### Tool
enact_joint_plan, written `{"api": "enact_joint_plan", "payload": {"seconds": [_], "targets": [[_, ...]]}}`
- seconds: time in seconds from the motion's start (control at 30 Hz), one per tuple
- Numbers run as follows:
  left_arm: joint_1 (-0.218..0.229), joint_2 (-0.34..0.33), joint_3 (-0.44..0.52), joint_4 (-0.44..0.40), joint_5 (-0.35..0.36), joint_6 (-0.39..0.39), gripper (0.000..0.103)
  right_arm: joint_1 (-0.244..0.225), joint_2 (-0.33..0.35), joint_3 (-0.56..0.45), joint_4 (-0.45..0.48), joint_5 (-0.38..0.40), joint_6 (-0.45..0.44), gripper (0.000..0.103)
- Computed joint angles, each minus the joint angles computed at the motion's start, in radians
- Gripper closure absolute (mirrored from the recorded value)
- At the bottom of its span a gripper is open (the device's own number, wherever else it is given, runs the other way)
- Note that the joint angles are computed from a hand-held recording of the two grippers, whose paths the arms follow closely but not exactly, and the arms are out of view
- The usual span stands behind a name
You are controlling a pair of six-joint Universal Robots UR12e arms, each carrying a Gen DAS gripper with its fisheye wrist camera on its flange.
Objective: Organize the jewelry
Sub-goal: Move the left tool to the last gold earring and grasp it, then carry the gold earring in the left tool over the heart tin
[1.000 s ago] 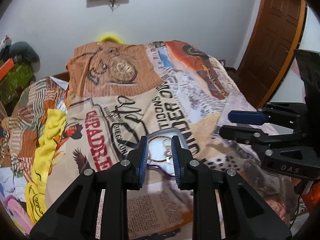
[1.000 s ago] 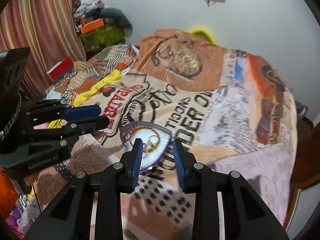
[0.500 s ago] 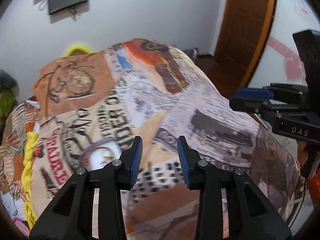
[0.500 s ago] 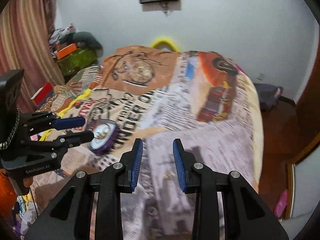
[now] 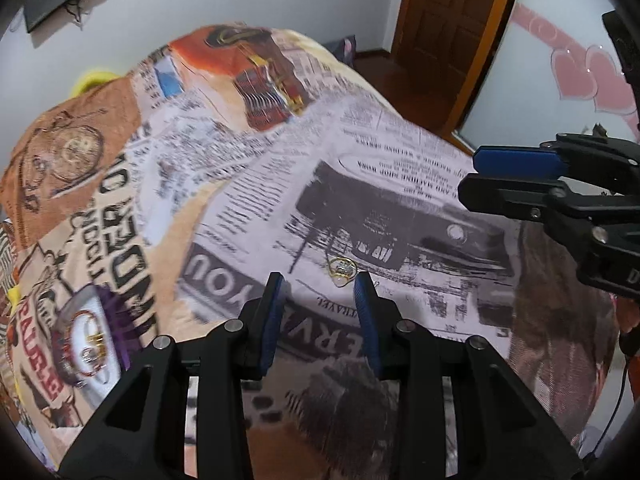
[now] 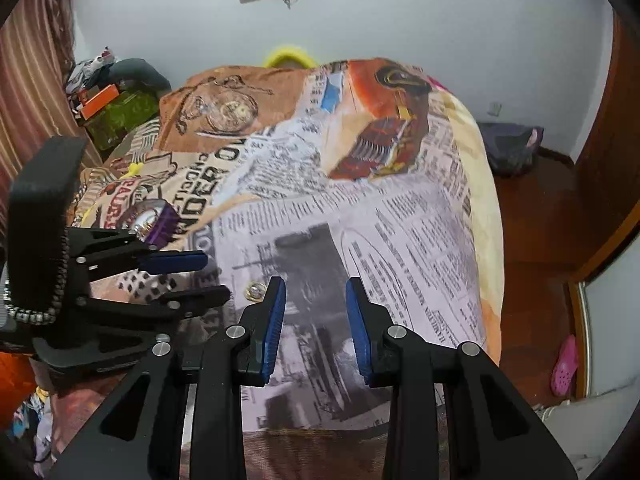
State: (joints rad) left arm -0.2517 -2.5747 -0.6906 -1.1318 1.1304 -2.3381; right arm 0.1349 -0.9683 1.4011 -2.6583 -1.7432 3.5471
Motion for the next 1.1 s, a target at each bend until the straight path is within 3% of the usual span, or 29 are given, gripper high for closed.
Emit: {"api": "enact_joint_plan", "payload": {"seconds": [0.3,0.63,0.67,0.83,1.1], "targets": [[-0.008,-0.032,0.047,-0.052,-0.011,0.024,0.086,-0.017,0.008,0.019,-0.010,0.052,0.004,0.075],[0.004,-0.025,0.034,-0.047,-0.065,0.003,0.089,-0.018,0.019,0.008,0.002,0.075,-0.009,0.075],[0.007,-0.025,0.038,-0.051,-0.075,-0.001,0.096,-0.016,0.019,0.006,0.006,0.074,-0.013,0.075],[0.026,-0.010,0.020,-0.022,-0.114,-0.026,0.096,-0.009,0.030,-0.016,0.030,0.068,-0.044,0.075],[0.045,0.001,-0.003,0.044,-0.098,-0.053,0.096,0.002,0.076,-0.090,0.084,0.082,-0.101,0.075]]}}
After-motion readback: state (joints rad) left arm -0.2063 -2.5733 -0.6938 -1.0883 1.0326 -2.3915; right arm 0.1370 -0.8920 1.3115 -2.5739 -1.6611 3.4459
